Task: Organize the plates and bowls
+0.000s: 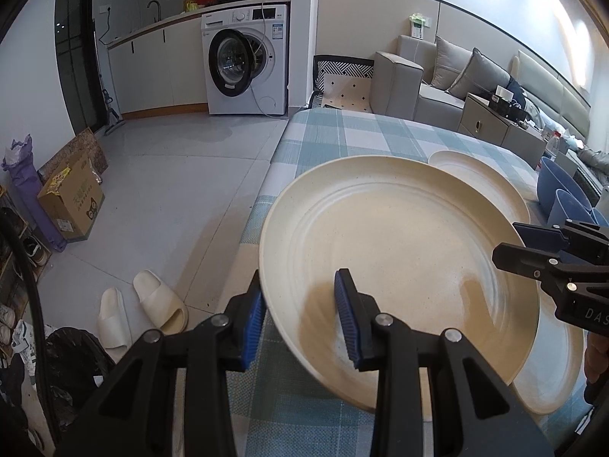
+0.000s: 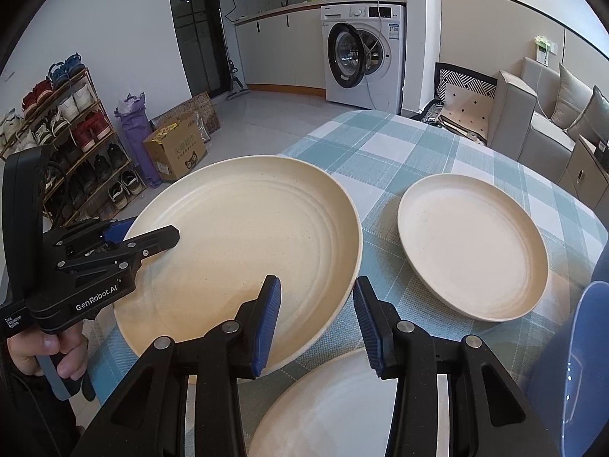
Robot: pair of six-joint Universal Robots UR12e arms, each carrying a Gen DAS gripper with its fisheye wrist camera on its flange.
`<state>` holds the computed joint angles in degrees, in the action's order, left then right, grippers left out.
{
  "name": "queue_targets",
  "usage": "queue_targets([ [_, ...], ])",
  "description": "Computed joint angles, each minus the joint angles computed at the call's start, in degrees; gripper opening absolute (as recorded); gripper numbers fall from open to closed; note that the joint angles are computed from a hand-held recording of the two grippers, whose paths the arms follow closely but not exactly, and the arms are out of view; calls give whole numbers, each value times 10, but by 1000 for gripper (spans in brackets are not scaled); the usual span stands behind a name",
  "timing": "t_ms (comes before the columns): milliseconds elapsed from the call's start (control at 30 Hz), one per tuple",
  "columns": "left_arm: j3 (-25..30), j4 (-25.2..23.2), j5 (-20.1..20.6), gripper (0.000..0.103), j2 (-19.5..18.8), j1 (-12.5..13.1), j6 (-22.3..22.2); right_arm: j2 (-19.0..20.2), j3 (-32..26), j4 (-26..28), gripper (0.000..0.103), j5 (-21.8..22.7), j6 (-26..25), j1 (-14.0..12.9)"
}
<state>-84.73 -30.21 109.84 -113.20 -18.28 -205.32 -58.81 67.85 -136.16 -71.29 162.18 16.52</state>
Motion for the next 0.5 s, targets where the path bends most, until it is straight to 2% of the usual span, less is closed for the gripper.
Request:
queue_targets([
  [500, 7, 16, 6, 34, 1, -11, 15, -32, 34, -29, 41, -4, 11, -8],
])
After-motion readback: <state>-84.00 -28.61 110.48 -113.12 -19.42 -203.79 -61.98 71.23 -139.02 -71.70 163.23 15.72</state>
